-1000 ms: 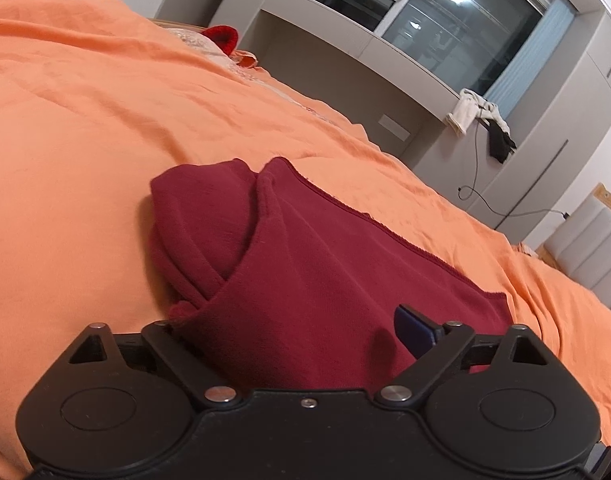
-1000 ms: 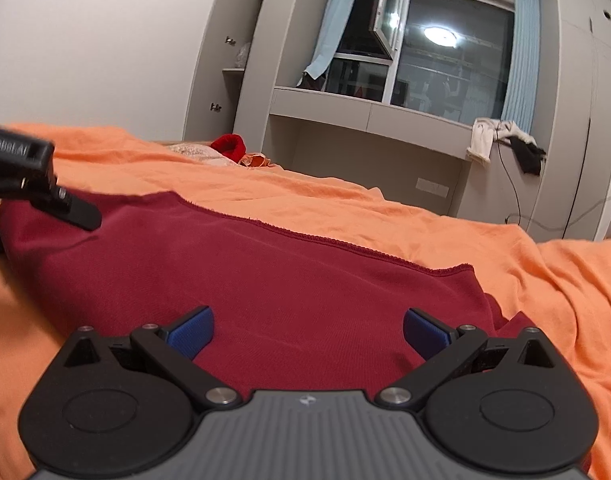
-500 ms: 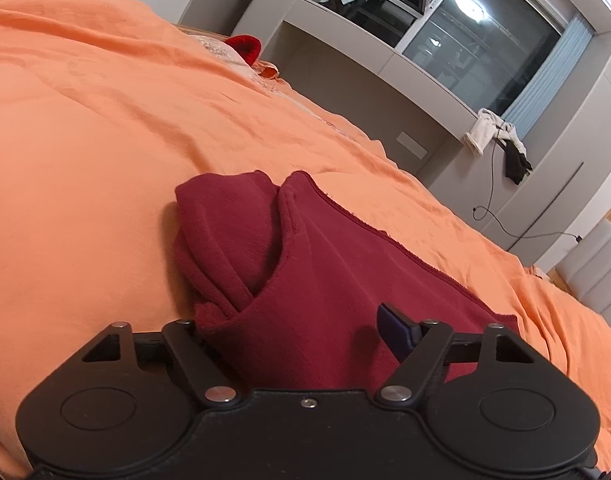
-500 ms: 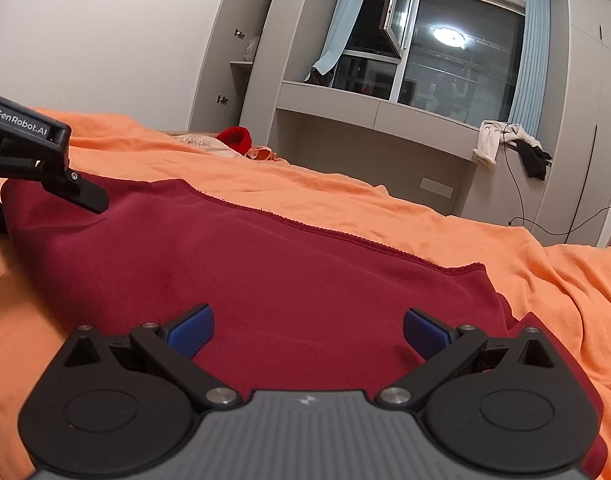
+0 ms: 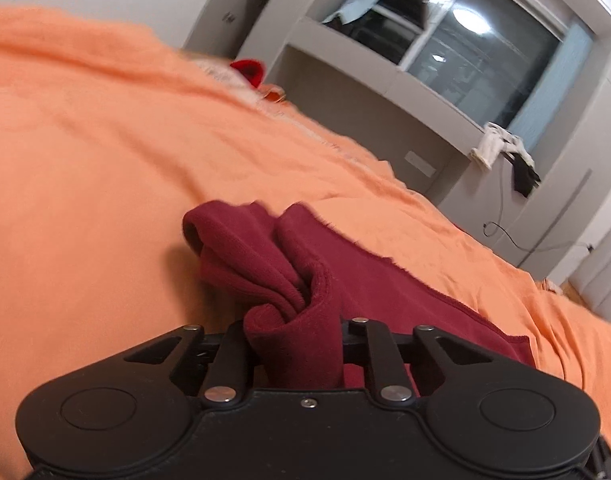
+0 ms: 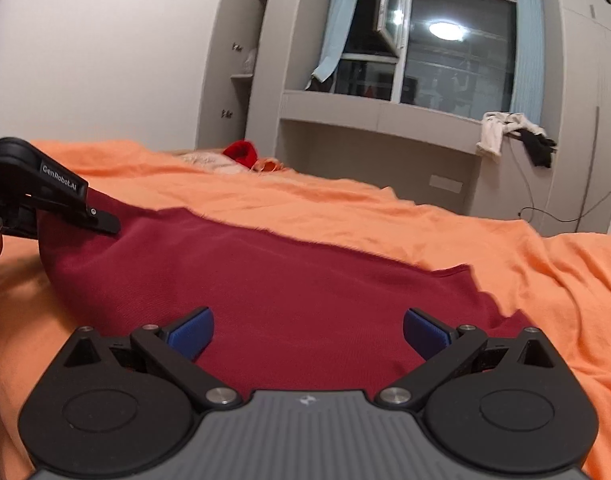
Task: Fold small clothes
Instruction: 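Grasp the end of the folded shirt with the left gripper and lift it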
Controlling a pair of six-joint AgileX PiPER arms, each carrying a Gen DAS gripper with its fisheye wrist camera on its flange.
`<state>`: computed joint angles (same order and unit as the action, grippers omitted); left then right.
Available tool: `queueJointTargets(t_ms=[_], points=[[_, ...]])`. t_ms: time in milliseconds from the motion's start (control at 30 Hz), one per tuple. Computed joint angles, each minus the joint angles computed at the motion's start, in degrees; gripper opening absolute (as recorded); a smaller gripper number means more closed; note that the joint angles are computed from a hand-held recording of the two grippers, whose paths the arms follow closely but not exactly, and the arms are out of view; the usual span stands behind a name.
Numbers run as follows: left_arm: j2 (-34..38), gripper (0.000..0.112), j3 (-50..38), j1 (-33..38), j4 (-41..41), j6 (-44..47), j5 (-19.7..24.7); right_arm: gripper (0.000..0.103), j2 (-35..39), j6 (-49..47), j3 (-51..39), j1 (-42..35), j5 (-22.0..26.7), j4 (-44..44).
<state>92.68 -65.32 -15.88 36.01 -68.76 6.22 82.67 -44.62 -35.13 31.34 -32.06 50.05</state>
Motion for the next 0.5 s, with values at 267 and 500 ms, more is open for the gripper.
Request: queueJointTargets(t_ms=[267,500], points=[[1.92,0.013,-9.45,-7.53,14.47,-2.66,5.24,0.103,-11.27,4.39,5.52,-8.28,1.72,-2.44],[7.28,0.012,-21.58,-18.16,13.59,7.49,11.15,0.103,-18.78,22.72,6.81,-26.88,13.73,-16.56]])
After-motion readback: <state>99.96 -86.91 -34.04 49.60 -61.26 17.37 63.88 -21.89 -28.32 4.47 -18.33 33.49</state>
